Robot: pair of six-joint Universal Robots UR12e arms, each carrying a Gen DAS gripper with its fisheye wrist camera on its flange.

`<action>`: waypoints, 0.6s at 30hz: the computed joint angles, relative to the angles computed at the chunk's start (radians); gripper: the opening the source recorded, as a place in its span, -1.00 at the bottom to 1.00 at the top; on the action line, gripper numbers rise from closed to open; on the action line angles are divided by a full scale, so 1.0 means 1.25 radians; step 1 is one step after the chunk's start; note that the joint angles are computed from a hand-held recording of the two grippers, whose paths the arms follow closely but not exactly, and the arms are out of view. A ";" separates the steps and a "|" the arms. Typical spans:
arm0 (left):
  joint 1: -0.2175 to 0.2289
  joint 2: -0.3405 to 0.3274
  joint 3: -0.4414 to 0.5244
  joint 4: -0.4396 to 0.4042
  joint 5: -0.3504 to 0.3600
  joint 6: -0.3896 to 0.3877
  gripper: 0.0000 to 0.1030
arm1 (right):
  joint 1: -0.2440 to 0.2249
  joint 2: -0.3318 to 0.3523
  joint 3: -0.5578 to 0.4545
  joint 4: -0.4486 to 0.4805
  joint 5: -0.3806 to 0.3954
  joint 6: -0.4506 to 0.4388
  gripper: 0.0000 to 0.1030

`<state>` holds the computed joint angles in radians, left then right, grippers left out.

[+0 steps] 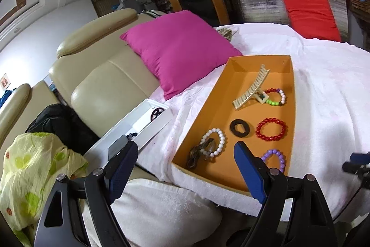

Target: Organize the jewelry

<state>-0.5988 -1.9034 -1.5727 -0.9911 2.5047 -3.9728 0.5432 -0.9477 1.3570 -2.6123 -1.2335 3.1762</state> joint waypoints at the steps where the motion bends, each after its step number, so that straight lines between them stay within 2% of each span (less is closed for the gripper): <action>1: 0.001 -0.002 0.003 0.008 -0.003 0.010 0.65 | -0.003 -0.003 0.004 -0.008 -0.001 0.004 -0.16; 8: -0.009 -0.022 0.025 0.077 -0.011 0.083 0.65 | -0.033 -0.037 0.050 -0.069 0.003 0.033 -0.16; 13: -0.023 -0.035 0.046 0.109 -0.011 0.129 0.65 | -0.060 -0.072 0.111 -0.147 -0.041 0.046 -0.16; 18: -0.031 -0.051 0.068 0.167 -0.043 0.169 0.66 | -0.093 -0.112 0.180 -0.230 -0.096 0.089 -0.16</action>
